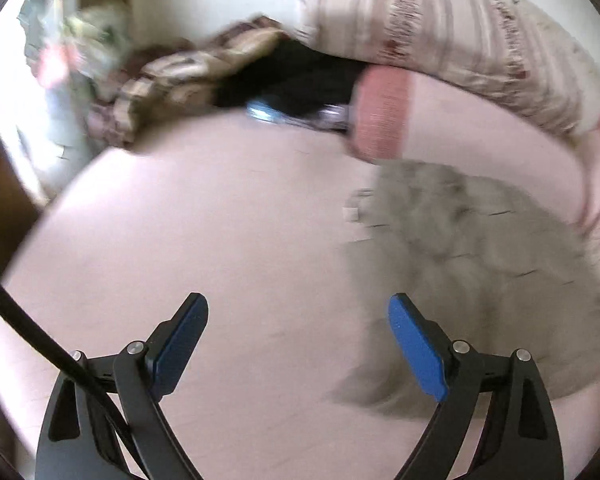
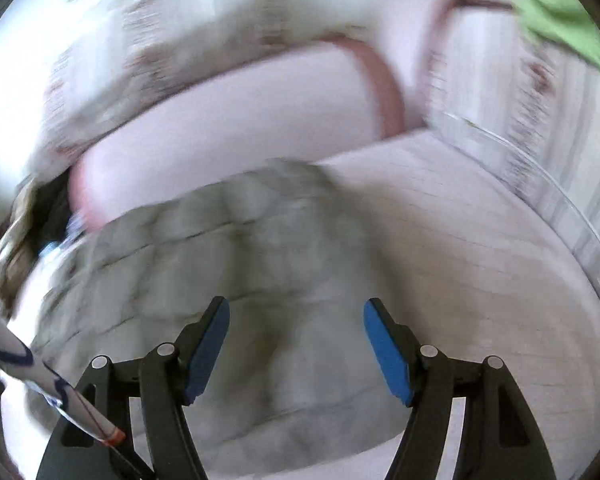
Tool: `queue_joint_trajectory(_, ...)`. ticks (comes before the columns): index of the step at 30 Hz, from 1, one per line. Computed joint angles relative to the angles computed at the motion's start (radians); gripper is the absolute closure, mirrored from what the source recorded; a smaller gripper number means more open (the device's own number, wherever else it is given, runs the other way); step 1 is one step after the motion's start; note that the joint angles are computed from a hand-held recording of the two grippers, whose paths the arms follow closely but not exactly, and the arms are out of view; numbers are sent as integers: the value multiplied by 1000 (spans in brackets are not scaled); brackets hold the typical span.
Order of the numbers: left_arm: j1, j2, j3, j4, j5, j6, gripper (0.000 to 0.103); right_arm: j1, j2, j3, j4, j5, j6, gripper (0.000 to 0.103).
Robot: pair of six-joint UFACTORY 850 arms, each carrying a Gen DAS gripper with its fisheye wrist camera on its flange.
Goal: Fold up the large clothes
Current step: 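Grasp the folded coat bundle with both tools and lift it, then lower the bundle onto the bed by the bolster and open both tools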
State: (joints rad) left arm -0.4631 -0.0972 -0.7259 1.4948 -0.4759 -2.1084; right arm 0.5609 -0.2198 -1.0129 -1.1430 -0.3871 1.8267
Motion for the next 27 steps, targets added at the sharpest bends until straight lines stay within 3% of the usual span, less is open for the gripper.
queue_joint_trajectory(3,-14,84,82,-25,-33,-26,12,101,-79,-118,112,20,-217,29)
queue_joint_trajectory(6,-21,161,171,52,-51,-169,12,204,-205,-271,205,-5,-421,29)
queue_joint_trajectory(9,-25,162,203,118,-106,-252,12,283,-345,-432,258,-54,-552,29)
queue_joint_trajectory(13,15,142,205,142,-87,-243,12,342,-547,-665,209,-179,-608,29)
queue_joint_trajectory(16,43,143,208,180,-57,-272,12,343,-698,-859,171,-324,-633,29)
queue_joint_trajectory(20,59,151,207,202,-46,-290,12,294,-804,-1029,261,-379,-658,24)
queue_joint_trajectory(24,45,150,199,183,-98,-276,12,267,-882,-1158,312,-444,-750,8)
queue_joint_trajectory(27,8,151,199,153,-181,-253,12,261,-873,-1170,341,-460,-766,8)
